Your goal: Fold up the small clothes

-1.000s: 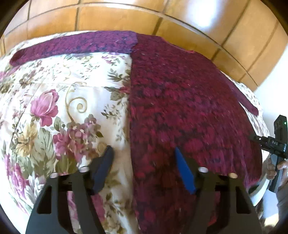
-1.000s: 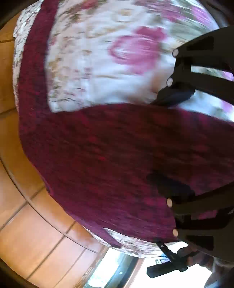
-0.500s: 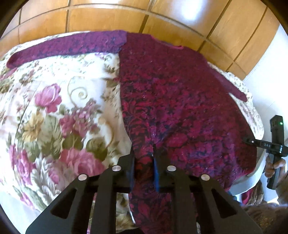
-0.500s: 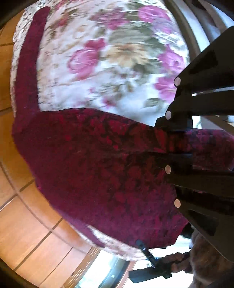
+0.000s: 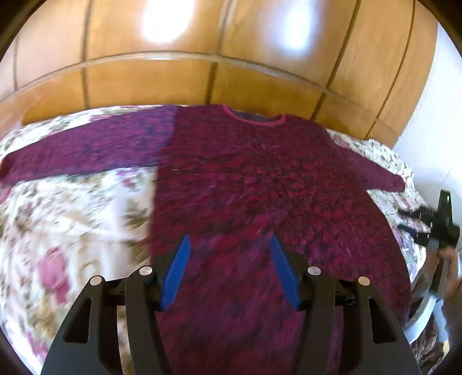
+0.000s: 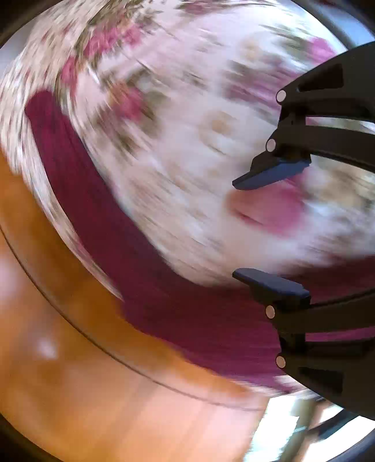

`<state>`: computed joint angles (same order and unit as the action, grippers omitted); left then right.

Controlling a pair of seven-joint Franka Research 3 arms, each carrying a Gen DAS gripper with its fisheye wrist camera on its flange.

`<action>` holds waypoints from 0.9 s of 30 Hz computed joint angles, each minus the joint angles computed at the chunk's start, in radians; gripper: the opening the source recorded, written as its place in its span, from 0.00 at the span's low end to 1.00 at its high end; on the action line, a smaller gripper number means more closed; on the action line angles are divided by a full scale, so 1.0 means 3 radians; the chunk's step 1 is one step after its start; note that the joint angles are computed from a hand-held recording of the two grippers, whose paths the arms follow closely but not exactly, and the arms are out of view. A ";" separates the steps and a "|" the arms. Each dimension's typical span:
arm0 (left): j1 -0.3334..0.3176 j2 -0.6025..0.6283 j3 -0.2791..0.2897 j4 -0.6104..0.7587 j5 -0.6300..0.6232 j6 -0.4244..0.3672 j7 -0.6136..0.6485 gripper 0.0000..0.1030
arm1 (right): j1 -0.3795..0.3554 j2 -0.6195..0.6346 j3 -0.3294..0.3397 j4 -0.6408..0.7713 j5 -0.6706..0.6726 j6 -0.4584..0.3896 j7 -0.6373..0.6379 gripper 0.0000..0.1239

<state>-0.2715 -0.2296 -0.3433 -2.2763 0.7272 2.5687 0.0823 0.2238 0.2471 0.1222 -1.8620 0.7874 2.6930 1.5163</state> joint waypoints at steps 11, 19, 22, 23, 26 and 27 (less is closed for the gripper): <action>-0.0077 0.0584 0.0158 0.0292 0.0091 -0.0046 0.0093 0.68 | -0.0109 0.1321 -0.0297 0.1641 -0.0626 0.0083 0.1436 0.30; -0.0124 0.0652 0.0203 0.0326 0.0273 -0.0039 -0.0053 0.75 | -0.0086 0.1847 -0.0501 0.2634 -0.1592 -0.0433 0.2012 0.10; -0.0125 0.0670 0.0211 0.0329 0.0323 0.0003 -0.0085 0.79 | 0.0043 0.1553 -0.0483 0.2366 -0.1833 -0.0166 0.1747 0.08; -0.0129 0.0678 0.0209 0.0338 0.0345 -0.0014 -0.0096 0.79 | 0.0053 0.1507 -0.0420 0.2365 -0.1866 -0.0113 0.1608 0.08; -0.0130 0.0667 0.0221 0.0320 0.0367 0.0021 -0.0125 0.79 | 0.0096 0.1447 -0.0160 0.2465 -0.1852 -0.0010 0.1085 0.08; -0.0128 0.0659 0.0222 0.0307 0.0383 0.0042 -0.0150 0.79 | 0.0127 0.1437 -0.0126 0.2484 -0.1828 -0.0006 0.0989 0.08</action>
<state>-0.3100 -0.0320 -0.2766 -2.1842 0.8421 2.5813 0.0373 0.2617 0.6781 0.0843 -1.1169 0.2389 2.6912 1.8131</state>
